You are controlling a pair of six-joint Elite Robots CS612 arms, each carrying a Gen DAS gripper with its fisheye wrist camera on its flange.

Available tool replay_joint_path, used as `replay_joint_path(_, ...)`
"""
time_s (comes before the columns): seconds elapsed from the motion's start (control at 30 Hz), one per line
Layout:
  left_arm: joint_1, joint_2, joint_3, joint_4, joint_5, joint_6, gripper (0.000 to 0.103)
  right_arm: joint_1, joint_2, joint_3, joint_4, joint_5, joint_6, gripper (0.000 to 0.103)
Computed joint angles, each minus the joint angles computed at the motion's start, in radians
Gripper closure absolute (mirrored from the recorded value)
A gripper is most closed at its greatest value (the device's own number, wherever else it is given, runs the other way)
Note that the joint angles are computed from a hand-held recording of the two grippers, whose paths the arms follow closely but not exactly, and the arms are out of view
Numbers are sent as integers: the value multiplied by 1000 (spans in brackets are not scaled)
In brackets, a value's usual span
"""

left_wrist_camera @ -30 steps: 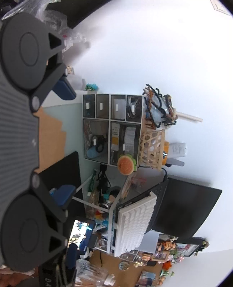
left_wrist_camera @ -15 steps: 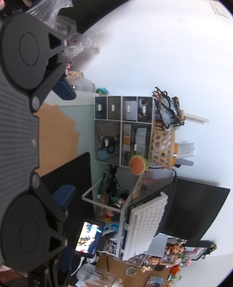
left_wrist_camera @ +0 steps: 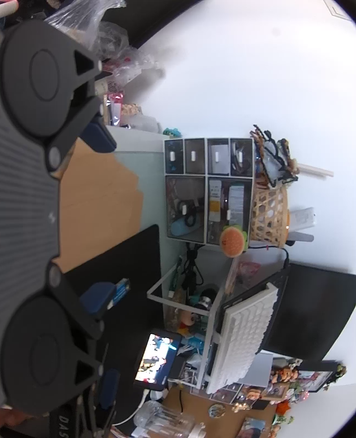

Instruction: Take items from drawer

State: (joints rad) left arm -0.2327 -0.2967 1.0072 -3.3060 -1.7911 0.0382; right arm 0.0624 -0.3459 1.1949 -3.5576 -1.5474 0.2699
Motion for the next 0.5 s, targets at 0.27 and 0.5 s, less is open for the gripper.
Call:
replay_joint_path(0.27, -5, 5, 1, 14, 12, 13, 1, 3, 5, -2, -15, -13, -6, 0)
replay_joint_path(0.5, -5, 9, 0, 21, 16, 17, 1, 5, 13, -11, -10, -16, -7, 0)
